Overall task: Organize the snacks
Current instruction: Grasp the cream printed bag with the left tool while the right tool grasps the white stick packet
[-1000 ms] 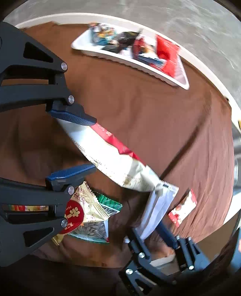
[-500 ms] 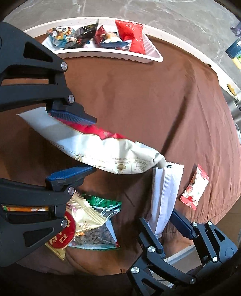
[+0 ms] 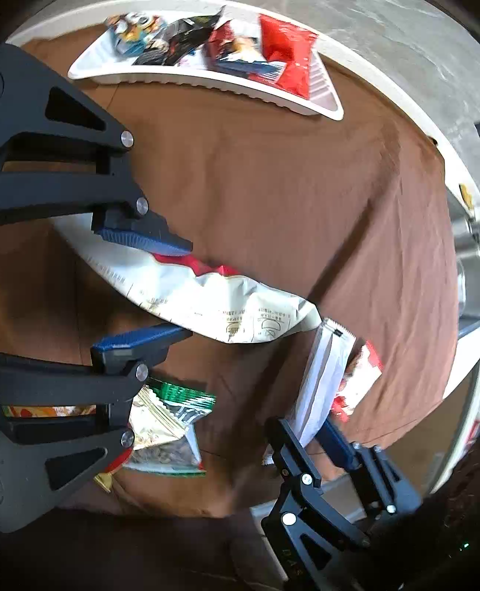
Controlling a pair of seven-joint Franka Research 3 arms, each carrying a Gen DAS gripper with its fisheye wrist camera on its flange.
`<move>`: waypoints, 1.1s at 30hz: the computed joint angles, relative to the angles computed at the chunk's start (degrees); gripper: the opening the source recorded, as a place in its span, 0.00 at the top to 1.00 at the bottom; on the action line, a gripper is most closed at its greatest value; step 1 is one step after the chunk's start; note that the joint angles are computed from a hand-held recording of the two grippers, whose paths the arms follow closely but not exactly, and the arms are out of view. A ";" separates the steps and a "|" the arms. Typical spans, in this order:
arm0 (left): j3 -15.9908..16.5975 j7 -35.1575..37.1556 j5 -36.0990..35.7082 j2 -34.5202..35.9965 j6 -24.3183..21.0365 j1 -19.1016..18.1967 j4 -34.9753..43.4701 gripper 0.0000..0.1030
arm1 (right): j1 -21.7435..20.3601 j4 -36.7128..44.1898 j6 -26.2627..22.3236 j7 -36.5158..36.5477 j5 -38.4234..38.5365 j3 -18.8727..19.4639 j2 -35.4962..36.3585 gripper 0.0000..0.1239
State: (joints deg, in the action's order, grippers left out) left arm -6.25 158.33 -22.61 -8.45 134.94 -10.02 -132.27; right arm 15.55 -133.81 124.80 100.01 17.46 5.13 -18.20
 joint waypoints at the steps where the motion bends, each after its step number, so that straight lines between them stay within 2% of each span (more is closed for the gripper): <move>1: 0.22 -0.08 -0.60 0.32 -0.63 0.07 0.56 0.68 | -0.08 0.00 -0.05 0.04 1.12 -0.53 -0.14 0.71; 6: 0.49 -1.60 -3.10 1.96 -3.83 1.22 3.44 0.72 | -0.58 0.12 0.73 -0.01 4.17 -1.55 -0.40 0.71; 10: 0.42 -2.50 -4.28 1.72 -4.26 2.00 3.58 0.72 | -0.46 0.63 1.69 -0.75 7.13 -1.94 -0.02 0.71; 23: 1.27 -7.08 -9.15 2.87 -9.53 4.68 6.64 0.81 | -0.38 4.28 3.31 -4.40 9.66 -2.30 3.23 0.71; 27: 0.54 -9.57 -7.89 3.02 -8.80 4.83 6.55 0.80 | -0.39 6.07 2.96 -5.43 9.17 -2.08 5.11 0.71; 30: -0.29 -11.52 -5.58 2.54 -4.65 4.46 5.21 0.78 | -0.33 6.88 2.71 -5.85 8.46 -1.81 6.16 0.71; 33: -0.62 -13.37 -3.77 3.30 -3.09 3.91 5.35 0.78 | -0.23 7.05 2.54 -6.16 8.10 -1.66 6.64 0.71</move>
